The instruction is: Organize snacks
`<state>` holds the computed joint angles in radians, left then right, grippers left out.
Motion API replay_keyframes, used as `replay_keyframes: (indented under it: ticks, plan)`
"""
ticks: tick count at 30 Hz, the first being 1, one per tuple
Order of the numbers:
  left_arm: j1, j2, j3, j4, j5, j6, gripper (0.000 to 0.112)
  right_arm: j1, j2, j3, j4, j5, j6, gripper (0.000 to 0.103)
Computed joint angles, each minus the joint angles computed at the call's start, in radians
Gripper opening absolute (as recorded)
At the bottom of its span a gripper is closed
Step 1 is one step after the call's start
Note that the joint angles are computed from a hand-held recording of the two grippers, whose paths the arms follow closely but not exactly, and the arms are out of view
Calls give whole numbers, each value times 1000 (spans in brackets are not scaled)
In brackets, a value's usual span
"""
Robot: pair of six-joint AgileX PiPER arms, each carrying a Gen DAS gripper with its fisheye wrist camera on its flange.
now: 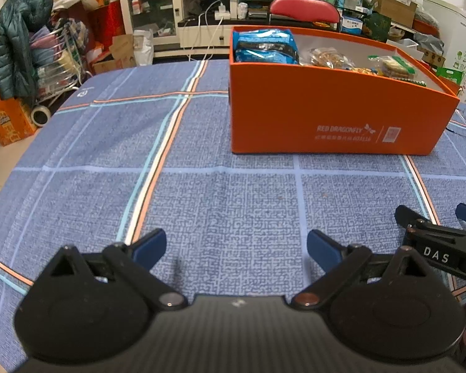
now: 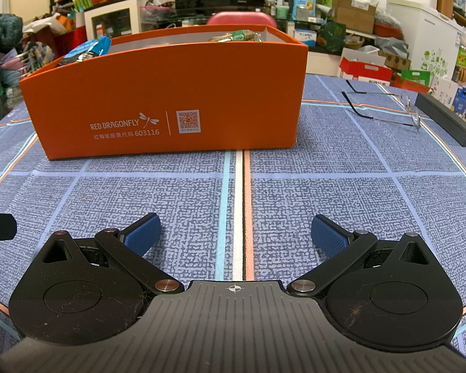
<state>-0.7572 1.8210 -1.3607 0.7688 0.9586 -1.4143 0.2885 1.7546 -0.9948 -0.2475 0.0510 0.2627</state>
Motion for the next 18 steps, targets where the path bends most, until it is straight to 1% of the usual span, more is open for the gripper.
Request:
replay_keyframes:
  ticks: [4, 18]
  plan:
    - [-1, 1, 0, 4, 2, 0, 96, 1, 1, 0, -23, 0, 23, 95]
    - [-1, 3, -2, 6, 8, 4, 96, 1, 1, -1, -26, -1, 26, 95]
